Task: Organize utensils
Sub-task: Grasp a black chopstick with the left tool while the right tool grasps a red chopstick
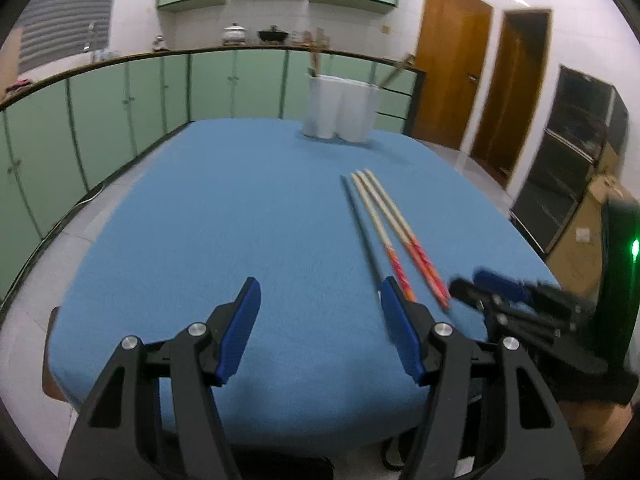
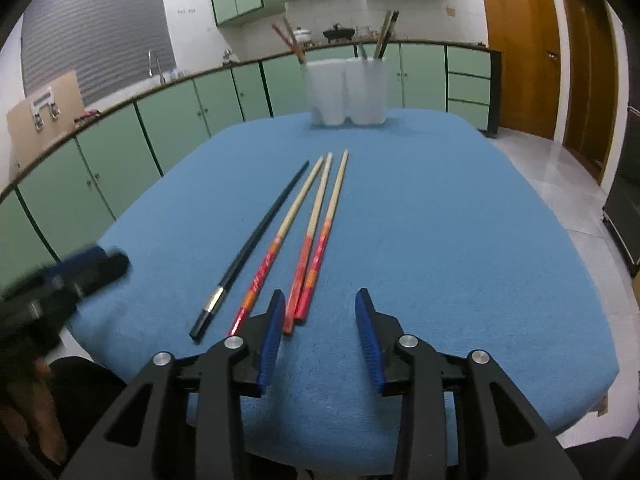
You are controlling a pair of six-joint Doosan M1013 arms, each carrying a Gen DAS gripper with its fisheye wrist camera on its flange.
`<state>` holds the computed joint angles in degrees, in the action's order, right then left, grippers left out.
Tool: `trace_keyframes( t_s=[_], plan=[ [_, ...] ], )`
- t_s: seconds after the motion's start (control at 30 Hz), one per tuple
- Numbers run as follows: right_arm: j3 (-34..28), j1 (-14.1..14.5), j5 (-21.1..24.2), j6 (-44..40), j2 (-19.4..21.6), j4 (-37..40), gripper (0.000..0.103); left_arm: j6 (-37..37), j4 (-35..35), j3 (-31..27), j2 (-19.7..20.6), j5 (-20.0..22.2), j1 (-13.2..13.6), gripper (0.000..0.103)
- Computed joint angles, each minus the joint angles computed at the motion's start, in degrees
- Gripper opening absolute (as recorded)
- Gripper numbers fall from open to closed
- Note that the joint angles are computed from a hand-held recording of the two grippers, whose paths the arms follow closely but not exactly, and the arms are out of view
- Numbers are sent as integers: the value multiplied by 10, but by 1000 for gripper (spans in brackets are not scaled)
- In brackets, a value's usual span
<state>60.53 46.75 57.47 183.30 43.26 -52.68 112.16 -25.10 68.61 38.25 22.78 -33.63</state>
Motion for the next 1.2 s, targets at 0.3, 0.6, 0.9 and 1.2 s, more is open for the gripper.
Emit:
trace_keyframes(
  t_s=[0.3, 0.6, 0.9, 1.2],
  plan=[
    [10, -2, -20, -14, 0, 14, 36, 2, 27, -5, 12, 31, -14, 59],
    [23, -6, -1, 10, -7, 7, 37, -48, 82, -26, 25, 54, -19, 58],
    [15, -5, -7, -23, 2, -9, 36, -67, 104, -28, 30, 39, -23, 48],
    [23, -8, -7, -26, 0, -20, 17, -24, 75, -29, 31, 35, -25, 15]
  ],
)
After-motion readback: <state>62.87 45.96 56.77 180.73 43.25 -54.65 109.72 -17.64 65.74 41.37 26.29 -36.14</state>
